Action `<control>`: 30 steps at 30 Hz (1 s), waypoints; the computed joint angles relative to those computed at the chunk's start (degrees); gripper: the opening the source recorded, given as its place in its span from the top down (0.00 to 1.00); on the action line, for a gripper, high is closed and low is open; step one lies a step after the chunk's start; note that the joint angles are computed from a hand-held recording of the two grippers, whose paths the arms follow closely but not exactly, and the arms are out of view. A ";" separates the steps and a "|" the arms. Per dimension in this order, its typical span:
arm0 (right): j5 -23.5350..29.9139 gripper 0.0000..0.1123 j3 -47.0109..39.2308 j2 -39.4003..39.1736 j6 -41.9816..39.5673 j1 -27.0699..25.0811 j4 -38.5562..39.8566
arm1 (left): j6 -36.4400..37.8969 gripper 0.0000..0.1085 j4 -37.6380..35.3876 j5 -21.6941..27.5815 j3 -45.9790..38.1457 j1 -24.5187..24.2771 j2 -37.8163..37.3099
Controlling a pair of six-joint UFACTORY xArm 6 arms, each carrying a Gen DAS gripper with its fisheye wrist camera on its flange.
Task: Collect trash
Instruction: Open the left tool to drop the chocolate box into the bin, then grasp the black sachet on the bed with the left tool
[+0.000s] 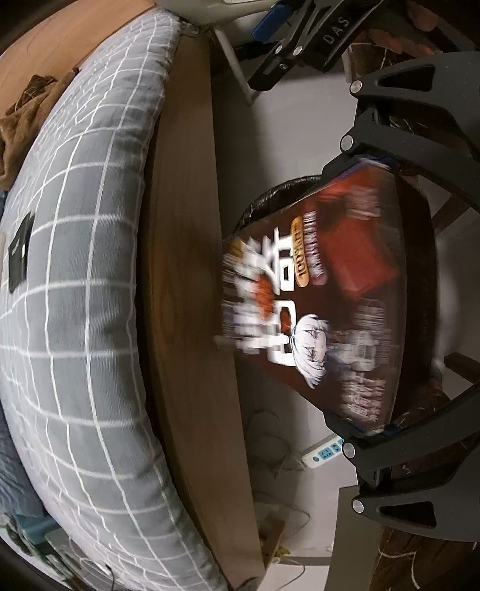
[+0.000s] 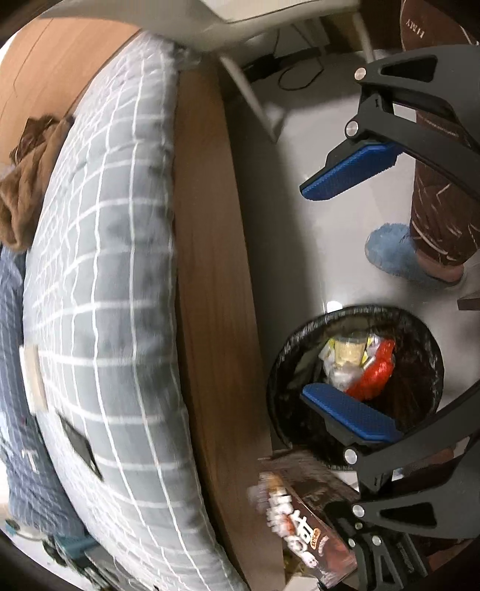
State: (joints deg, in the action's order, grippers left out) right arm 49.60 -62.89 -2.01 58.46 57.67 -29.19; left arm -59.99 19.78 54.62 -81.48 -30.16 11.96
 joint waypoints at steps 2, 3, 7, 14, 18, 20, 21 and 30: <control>0.52 0.15 -0.01 -0.09 0.15 -0.21 -0.12 | 0.43 0.17 0.10 0.31 -1.04 -0.35 0.78; 0.58 0.15 -0.05 -0.13 0.16 -0.30 -0.06 | 0.50 0.17 0.22 0.13 -0.69 -0.34 0.49; 0.02 0.15 -0.28 -0.41 0.25 -0.46 -0.06 | -0.58 0.17 0.83 0.49 -0.85 -0.74 0.26; -0.04 0.15 -1.62 -0.43 0.67 0.02 -1.52 | -2.16 0.10 4.93 1.13 -0.01 -0.09 -1.75; 0.24 0.15 -2.70 -0.88 0.92 -0.06 -2.59 | -2.97 0.10 7.07 2.38 -1.29 0.10 -2.42; 0.19 0.15 -3.42 -1.16 0.93 -0.18 -3.39 | -3.00 0.10 7.76 2.59 -2.27 0.28 -2.76; 0.25 0.15 -3.86 -1.34 1.16 -0.21 -4.23 | -2.75 0.10 8.06 2.68 -2.94 0.53 -2.59; -1.80 0.15 -8.70 -0.20 -0.04 -2.60 -7.47 | 0.56 0.10 9.42 5.24 -19.08 3.23 5.49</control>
